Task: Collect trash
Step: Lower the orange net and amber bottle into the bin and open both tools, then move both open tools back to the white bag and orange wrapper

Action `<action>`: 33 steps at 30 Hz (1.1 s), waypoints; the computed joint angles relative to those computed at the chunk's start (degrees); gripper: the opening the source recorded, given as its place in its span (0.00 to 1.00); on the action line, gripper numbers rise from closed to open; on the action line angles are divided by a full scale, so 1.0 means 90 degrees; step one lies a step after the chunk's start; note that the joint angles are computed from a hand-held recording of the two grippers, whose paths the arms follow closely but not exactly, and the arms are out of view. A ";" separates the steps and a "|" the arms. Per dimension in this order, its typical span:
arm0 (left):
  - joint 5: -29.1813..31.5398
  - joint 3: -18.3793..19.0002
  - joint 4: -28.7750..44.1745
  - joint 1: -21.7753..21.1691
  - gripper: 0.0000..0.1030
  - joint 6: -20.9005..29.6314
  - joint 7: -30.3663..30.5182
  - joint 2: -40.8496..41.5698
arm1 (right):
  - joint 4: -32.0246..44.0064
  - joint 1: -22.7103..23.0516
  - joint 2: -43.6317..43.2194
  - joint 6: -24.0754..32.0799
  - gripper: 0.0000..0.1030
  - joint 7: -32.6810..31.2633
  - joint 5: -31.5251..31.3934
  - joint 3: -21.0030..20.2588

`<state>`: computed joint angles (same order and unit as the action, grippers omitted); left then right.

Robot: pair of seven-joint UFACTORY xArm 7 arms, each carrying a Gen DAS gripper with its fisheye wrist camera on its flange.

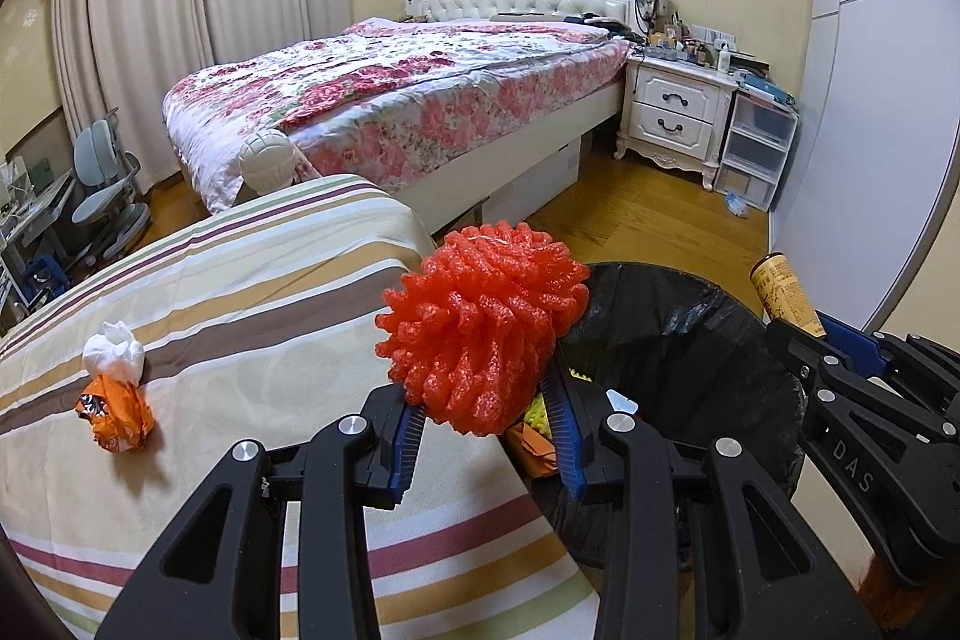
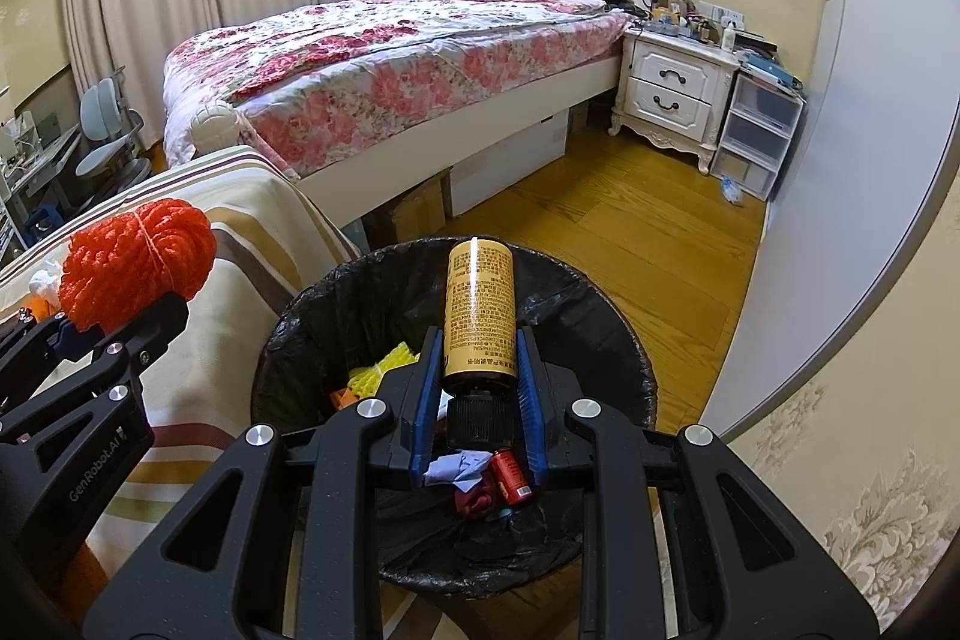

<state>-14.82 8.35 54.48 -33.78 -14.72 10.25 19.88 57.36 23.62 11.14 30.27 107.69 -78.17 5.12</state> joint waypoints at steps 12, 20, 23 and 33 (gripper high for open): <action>-0.0199 0.0649 0.0307 -0.0742 0.37 0.0206 0.0002 0.0287 | 0.0102 -0.0053 0.0172 -0.0069 0.23 0.0018 0.0052 -0.0113; 0.0044 0.0892 0.0418 -0.0918 0.53 0.0395 -0.0266 0.0388 | 0.0128 -0.0074 0.0248 -0.0128 0.26 0.0004 0.0105 -0.0190; 0.0086 0.1033 0.0365 -0.1030 0.64 0.0336 -0.0390 0.0372 | 0.0112 -0.0067 0.0248 -0.0106 0.29 0.0077 0.0106 -0.0199; -0.0213 0.2028 0.0063 -0.1820 0.74 0.0387 -0.0465 0.0265 | 0.0026 -0.0012 0.0155 -0.0027 0.39 0.0281 0.0040 -0.0096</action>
<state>-16.74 26.60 55.05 -50.17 -11.24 6.07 22.27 57.60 23.52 12.53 30.02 110.23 -77.81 4.26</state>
